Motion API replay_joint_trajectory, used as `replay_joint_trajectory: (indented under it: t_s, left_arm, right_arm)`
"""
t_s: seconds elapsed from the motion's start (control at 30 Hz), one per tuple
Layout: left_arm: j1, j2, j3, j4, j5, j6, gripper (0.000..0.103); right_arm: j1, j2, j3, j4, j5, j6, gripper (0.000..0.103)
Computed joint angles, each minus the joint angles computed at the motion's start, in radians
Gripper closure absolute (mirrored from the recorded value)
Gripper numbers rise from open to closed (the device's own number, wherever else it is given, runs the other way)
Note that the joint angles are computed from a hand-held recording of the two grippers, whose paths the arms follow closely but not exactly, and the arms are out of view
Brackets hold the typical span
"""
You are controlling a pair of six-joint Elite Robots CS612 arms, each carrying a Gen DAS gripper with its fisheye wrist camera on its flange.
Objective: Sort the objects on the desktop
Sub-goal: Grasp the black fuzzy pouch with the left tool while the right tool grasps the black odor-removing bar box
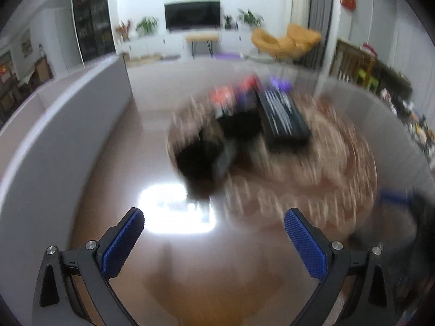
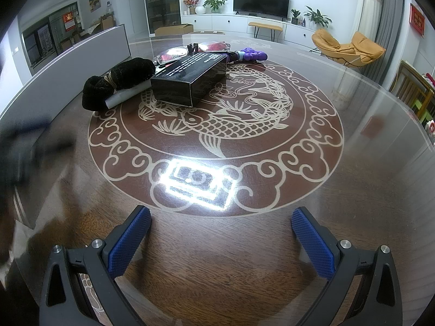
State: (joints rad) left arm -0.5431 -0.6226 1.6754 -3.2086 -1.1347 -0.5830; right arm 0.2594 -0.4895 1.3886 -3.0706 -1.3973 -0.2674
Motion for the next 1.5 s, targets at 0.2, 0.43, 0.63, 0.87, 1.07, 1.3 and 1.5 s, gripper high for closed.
replay_joint_trajectory:
  t_s: [0.2, 0.43, 0.63, 0.87, 1.07, 1.3, 1.5]
  left_arm:
    - [0.066, 0.057, -0.184, 0.173, -0.118, 0.163, 0.0]
    - [0.084, 0.046, -0.153, 0.119, -0.214, 0.069, 0.069]
    - [0.029, -0.024, 0.053, -0.01, -0.132, -0.059, 0.068]
    - [0.009, 0.01, 0.067, 0.023, -0.008, -0.051, 0.034]
    - [0.024, 0.016, 0.072, 0.01, -0.033, -0.053, 0.001]
    - [0.018, 0.015, 0.067, 0.024, -0.027, -0.063, 0.0]
    - [0.018, 0.015, 0.067, 0.024, -0.027, -0.062, 0.0]
  right_arm:
    - [0.0, 0.0, 0.0, 0.0, 0.0, 0.0, 0.0]
    - [0.0, 0.0, 0.0, 0.0, 0.0, 0.0, 0.0]
    - [0.0, 0.0, 0.0, 0.0, 0.0, 0.0, 0.0]
    - [0.0, -0.001, 0.002, 0.0, 0.0, 0.0, 0.0]
    - [0.0, -0.001, -0.001, 0.004, 0.001, -0.002, 0.0]
    - [0.013, 0.041, -0.211, 0.157, 0.096, 0.119, 0.0]
    - [0.06, 0.161, -0.52, 0.424, 0.012, 0.262, 0.01]
